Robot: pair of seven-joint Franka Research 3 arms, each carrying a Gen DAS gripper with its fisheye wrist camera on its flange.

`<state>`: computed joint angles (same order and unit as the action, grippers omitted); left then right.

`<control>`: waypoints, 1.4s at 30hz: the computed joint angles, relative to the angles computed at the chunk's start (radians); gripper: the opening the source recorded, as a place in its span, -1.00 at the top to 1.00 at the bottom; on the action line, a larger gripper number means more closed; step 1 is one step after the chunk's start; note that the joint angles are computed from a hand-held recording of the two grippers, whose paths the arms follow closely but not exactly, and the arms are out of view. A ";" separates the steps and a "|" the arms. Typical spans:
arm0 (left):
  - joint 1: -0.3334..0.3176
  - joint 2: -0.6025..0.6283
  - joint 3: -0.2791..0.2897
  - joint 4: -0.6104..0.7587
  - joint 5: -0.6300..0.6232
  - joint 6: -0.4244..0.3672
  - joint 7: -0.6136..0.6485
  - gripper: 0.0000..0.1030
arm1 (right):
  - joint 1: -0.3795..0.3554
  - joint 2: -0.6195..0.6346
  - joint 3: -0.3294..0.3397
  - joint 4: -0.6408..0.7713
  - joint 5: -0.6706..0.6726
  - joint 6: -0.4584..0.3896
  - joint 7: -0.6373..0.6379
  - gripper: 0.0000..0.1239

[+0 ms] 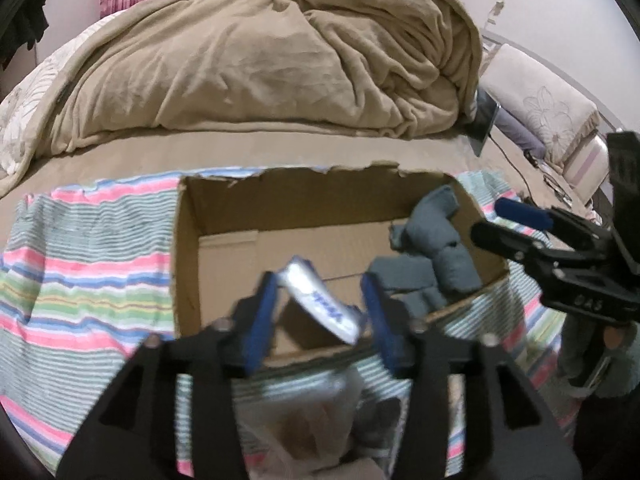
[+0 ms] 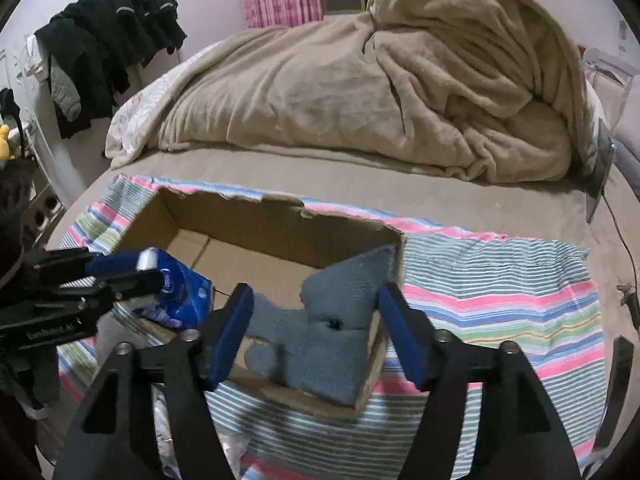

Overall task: Organize objects
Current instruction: 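Carry the blue pack and gray glove into the cardboard box and release both, then grasp the white towel with the left tool while the right tool grasps the cotton swab bag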

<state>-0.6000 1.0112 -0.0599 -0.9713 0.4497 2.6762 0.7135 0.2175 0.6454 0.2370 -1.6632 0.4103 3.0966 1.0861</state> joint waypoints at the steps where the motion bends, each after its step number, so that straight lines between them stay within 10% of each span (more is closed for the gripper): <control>1: -0.007 -0.030 0.015 -0.047 0.010 0.026 -0.032 -0.35 | 0.000 -0.016 0.001 -0.021 0.002 0.016 -0.001 -0.15; 13: -0.100 -0.296 0.105 -0.435 0.269 0.135 -0.371 -0.60 | -0.279 -0.164 0.335 -0.347 0.049 0.183 -0.035 -0.49; 24: -0.134 -0.424 0.090 -0.656 0.511 0.129 -0.672 -0.63 | -0.381 -0.203 0.449 -0.496 -0.066 0.237 0.100 -0.50; 42: -0.075 -0.335 0.024 -0.643 0.458 0.163 -0.636 -0.64 | -0.251 -0.099 0.326 -0.410 -0.168 0.138 0.181 -0.52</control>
